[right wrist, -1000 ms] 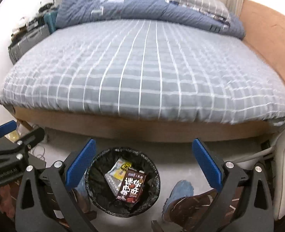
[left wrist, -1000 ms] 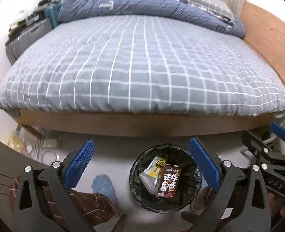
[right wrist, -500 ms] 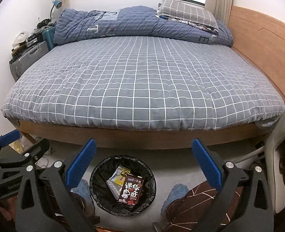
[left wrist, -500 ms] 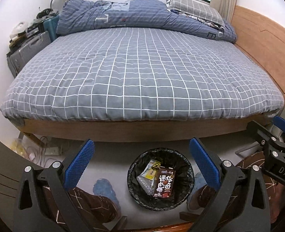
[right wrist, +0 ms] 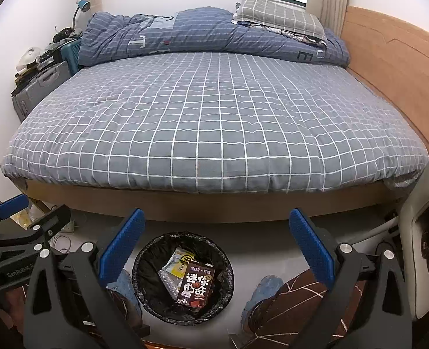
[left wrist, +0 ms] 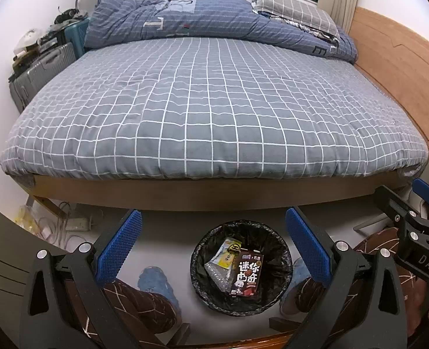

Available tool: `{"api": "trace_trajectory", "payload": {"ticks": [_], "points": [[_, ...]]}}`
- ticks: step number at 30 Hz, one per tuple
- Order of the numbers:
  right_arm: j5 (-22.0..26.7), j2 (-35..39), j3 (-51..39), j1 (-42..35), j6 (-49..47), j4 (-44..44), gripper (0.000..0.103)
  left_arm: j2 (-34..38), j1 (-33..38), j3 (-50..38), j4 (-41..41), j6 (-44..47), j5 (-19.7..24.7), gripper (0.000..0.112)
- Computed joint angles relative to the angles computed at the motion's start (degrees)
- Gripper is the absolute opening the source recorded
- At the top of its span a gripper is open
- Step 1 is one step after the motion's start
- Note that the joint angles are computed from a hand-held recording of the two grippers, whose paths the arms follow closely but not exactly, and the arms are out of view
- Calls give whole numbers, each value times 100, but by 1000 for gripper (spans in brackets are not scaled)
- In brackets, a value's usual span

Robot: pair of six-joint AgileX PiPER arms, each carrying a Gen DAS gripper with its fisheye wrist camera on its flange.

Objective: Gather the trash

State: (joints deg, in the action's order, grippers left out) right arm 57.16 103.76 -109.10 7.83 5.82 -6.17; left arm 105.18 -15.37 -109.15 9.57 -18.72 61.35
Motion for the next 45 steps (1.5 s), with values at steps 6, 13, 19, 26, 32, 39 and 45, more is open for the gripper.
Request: {"api": "trace_trajectory", "payload": {"ticks": [6,13,19,26,32,39,45], "points": [[-56,-1,48,-28,-10,39,96,48,-11,-32,7,-18,-5,97],[-75,6,56,-13,-11,60,96,81,-31,-70,74,-78,23,97],[-46,35,18,1,-13,60,96,96,-13,-73,110,-110,41,97],[-58,48,23,-1,-5,64,96,137,-20,-189,59,-46,124,97],[-75,43,43,1,-8,70,96,170,-60,-254,120,-57,209,97],[-82,37,55,17,15,56,96,101,-75,-145,110,-90,132,97],[-85,31,65,5,1,70,96,51,-52,-69,85,-43,41,97]]}}
